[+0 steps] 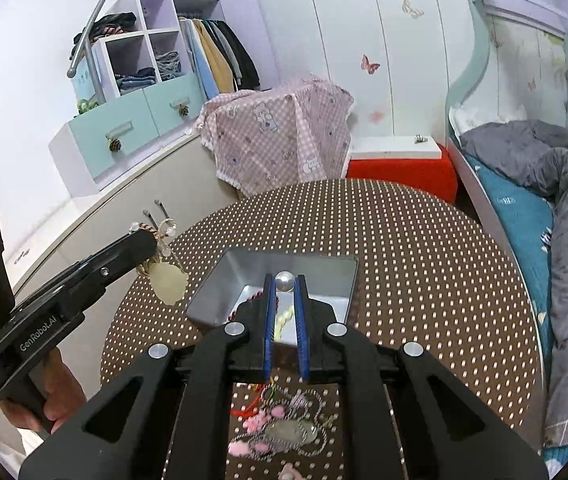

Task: Organize jewelry
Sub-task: 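Lift the pendant chain with the left gripper and release it into the box, then lower the right gripper onto the colorful cord bracelet and grasp it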

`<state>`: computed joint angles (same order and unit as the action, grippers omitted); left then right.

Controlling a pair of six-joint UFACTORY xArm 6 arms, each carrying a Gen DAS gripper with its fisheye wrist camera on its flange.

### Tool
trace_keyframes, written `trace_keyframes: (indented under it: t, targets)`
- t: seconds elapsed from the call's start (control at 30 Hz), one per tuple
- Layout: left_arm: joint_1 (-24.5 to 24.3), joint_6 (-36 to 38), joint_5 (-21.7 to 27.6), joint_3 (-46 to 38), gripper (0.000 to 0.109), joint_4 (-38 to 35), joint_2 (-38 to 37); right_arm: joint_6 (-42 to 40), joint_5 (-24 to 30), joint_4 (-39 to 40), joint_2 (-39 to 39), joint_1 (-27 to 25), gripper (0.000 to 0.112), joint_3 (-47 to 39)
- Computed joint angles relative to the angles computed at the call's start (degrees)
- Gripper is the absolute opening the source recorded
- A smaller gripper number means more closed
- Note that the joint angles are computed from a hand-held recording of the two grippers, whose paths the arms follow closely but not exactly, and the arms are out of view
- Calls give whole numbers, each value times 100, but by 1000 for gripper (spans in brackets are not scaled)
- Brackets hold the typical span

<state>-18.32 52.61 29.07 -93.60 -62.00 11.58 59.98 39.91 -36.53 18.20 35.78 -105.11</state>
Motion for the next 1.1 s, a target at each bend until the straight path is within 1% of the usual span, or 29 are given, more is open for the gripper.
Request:
trace_keyframes:
  t: [0.1, 0.23, 0.33, 0.37, 0.43, 0.47, 0.5, 0.53, 0.57, 0.6, 0.73, 0.87, 0.9, 0.93, 0.97, 1.0, 1.03, 1.1]
  targets:
    - [-36, -43, -34, -101, 7, 100, 99, -149, 7, 78, 127, -45, 8, -156]
    - [-84, -270, -66, -211, 7, 417, 248, -355, -29, 266, 240, -103, 8, -241]
    - [-123, -783, -123, -350, 8, 1032, 420, -373, -32, 290, 235, -132, 10, -184]
    - [-134, -1163, -160, -389, 8, 1457, 483, -361, -1, 270, 224, -137, 10, -171]
    - [-114, -1565, -51, -478, 8, 1910, 570, -343, 40, 261, 212, -155, 11, -136]
    - [-87, -1653, 87, -555, 8, 2019, 630, -374, 31, 302, 197, -168, 18, -105]
    - [-80, -1685, 116, -558, 8, 2075, 641, -356, 47, 291, 177, -171, 32, -75]
    - [-77, -1721, 137, -575, 8, 2151, 660, -287, 86, 221, 156, -168, 43, -47]
    - [-74, -1756, 180, -611, 8, 2250, 690, -214, 88, 141, 99, -171, 61, 31]
    - [-73, -1801, 218, -632, 8, 2355, 707, -94, 87, 12, 51, -166, 63, 98]
    - [-79, -1934, 378, -705, 8, 2669, 768, 28, 113, -26, -62, -182, 64, 249]
    - [-96, -1973, 396, -639, 8, 2837, 727, 102, 169, -53, -134, -194, 66, 331]
    - [-99, -1974, 400, -616, 11, 2873, 710, 92, 188, -43, -121, -194, 66, 304]
    - [-105, -1977, 405, -603, 21, 2897, 698, 99, 214, -63, -129, -182, 67, 308]
    - [-106, -1934, 366, -550, 68, 2846, 660, 100, 236, -74, -130, -174, 67, 303]
    - [-124, -1708, 173, -401, 90, 2556, 569, 102, 244, -82, -139, -168, 68, 309]
    - [-142, -1556, 53, -313, 90, 2436, 514, 146, 156, -90, -188, -179, 69, 384]
    - [-166, -1414, -5, -221, 90, 2402, 421, 133, 179, -83, -179, -161, 70, 354]
